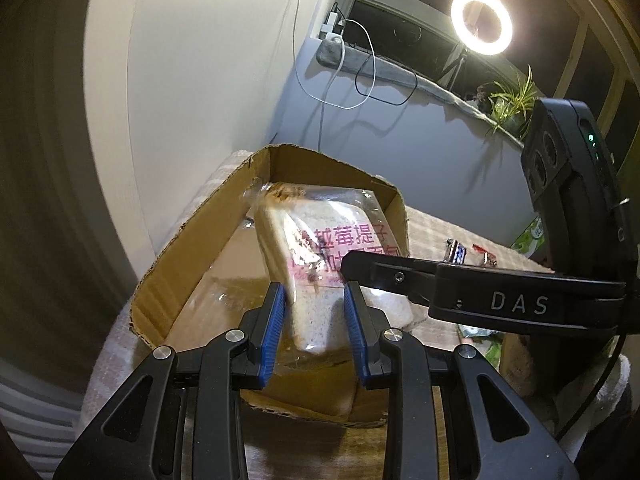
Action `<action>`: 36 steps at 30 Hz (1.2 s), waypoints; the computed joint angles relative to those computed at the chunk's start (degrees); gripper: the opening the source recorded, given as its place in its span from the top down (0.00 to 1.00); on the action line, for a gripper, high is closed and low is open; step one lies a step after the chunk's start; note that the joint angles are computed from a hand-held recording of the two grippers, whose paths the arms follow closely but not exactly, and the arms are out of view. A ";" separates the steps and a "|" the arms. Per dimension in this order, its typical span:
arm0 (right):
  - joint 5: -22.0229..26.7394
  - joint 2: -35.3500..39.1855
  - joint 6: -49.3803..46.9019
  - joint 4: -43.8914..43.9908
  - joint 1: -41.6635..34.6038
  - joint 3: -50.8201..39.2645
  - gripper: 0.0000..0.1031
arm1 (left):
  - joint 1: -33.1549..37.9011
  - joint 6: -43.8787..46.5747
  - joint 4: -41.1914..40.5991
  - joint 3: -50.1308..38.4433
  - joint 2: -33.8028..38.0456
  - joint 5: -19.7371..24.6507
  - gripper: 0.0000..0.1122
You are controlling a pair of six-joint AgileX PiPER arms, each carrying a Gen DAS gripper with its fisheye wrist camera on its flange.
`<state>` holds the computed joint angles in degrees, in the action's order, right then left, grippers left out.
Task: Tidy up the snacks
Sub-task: 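Carry the bread loaf into the cardboard box and open the left tool, then move both tools back over the snacks on the table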
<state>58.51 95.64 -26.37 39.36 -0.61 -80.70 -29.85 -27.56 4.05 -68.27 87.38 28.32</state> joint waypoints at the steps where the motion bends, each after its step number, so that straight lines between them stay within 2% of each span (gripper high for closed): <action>1: -0.33 0.04 0.21 -0.39 0.29 -0.06 0.58 | -0.16 -0.73 0.89 0.04 -0.06 0.19 0.75; 6: -2.57 -0.59 1.38 -3.40 1.56 0.03 0.58 | -0.79 -5.78 6.17 0.02 -0.25 1.13 0.75; 11: -2.69 -1.99 0.39 -3.44 0.59 1.12 0.56 | -1.76 -9.74 10.11 0.74 -1.46 1.79 0.75; 17: -3.71 -5.84 -2.35 -3.07 -1.60 4.46 0.41 | -5.62 -15.76 17.18 0.60 -2.46 2.96 0.75; 19: -4.26 -8.21 -4.19 -3.06 -3.35 6.44 0.31 | -7.25 -17.58 19.33 0.24 -2.56 3.52 0.73; 21: -3.85 -10.35 -6.61 -1.82 -6.29 8.23 0.26 | -8.80 -19.85 21.73 -0.36 -2.32 4.02 0.69; 23: -3.06 -12.48 -9.43 -0.43 -10.46 10.21 0.23 | -11.07 -22.52 24.97 -1.16 -1.86 4.45 0.55; 24: -3.03 -13.34 -10.44 -0.23 -11.95 11.04 0.22 | -11.96 -23.10 25.94 -1.36 -1.77 4.67 0.53; 28: -1.90 -16.83 -15.89 -0.47 -20.52 14.58 0.21 | -16.89 -25.99 30.93 -4.23 0.35 7.09 0.51; 36: 0.13 -20.29 -29.21 0.74 -40.41 20.12 0.21 | -23.45 -27.45 34.54 -10.74 6.27 10.22 0.49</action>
<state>58.64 75.34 -55.58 40.10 -41.02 -60.59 -53.29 -55.01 38.59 -79.02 93.65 38.54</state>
